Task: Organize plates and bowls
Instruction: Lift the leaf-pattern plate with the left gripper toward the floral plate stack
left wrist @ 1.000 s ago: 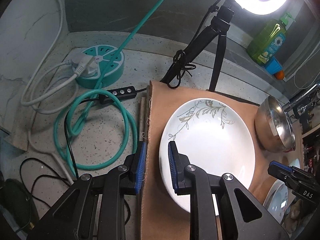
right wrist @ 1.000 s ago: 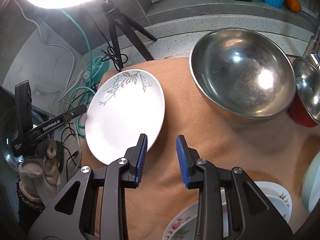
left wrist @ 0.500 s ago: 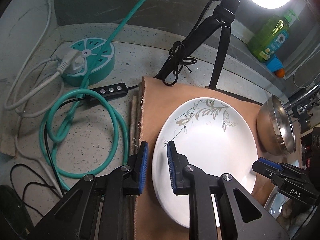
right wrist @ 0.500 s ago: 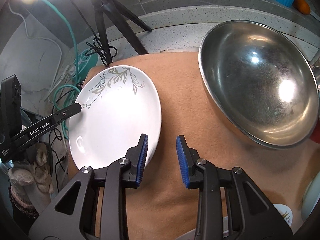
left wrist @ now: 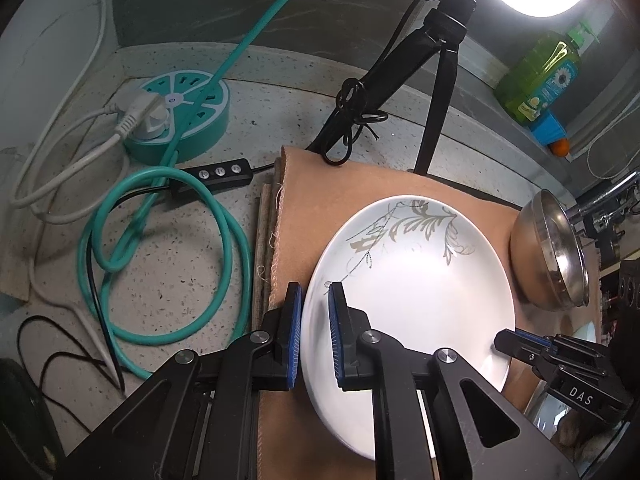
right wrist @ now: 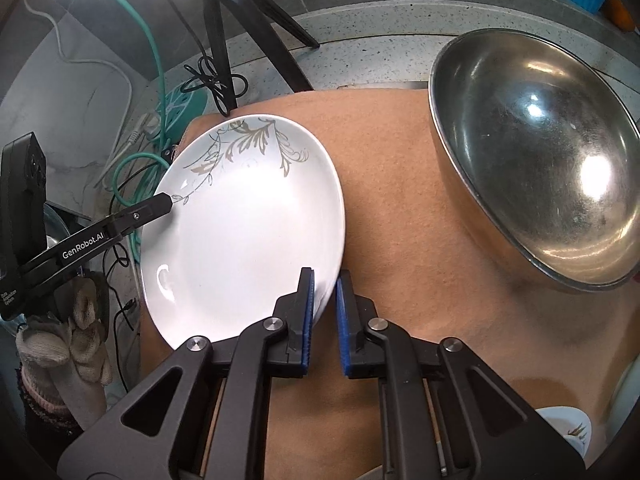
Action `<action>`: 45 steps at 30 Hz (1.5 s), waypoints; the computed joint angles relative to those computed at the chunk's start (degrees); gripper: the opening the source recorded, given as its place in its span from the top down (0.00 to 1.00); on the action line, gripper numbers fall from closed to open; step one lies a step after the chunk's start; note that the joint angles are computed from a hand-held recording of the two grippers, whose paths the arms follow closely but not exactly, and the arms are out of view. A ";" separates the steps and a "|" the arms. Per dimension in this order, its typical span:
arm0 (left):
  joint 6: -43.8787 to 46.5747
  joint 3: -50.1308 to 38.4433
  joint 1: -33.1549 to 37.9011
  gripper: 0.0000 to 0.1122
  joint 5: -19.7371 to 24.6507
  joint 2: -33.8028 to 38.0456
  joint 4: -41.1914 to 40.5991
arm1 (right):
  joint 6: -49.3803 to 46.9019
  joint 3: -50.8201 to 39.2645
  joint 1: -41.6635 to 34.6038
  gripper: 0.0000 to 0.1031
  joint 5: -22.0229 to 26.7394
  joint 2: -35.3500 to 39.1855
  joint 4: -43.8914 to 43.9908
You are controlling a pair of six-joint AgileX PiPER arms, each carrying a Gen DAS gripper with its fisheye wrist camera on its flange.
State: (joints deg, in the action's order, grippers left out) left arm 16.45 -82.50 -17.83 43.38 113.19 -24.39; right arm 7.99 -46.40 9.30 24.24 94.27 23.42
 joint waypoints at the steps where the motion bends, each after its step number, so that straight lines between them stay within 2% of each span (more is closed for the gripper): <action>1: -0.01 0.55 -0.12 0.90 -0.22 -0.45 0.13 | -0.49 0.34 -0.10 0.90 -0.09 -0.35 0.69; 20: 1.21 15.28 -0.79 0.90 -3.87 -14.98 -4.62 | 0.84 10.58 2.33 0.89 -1.03 -14.27 1.74; 30: -1.60 21.26 -4.17 0.90 -4.79 -23.62 -5.99 | -0.21 16.71 0.03 0.89 3.04 -26.61 1.72; 36: -4.27 23.41 -9.09 0.90 -5.61 -26.46 -5.37 | -0.48 20.45 -4.63 0.89 8.30 -35.92 -0.81; 40: -6.37 24.72 -12.81 0.90 -6.43 -27.87 -4.81 | -5.04 22.27 -12.00 0.89 15.29 -43.29 0.12; 45: -9.13 25.85 -17.81 0.90 -7.38 -28.55 -3.21 | -15.40 24.33 -25.57 0.89 25.69 -51.48 2.96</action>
State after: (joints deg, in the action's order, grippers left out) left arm 7.32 -56.66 -35.64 36.00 84.64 -27.61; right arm -7.41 -22.07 -16.27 49.93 42.80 26.38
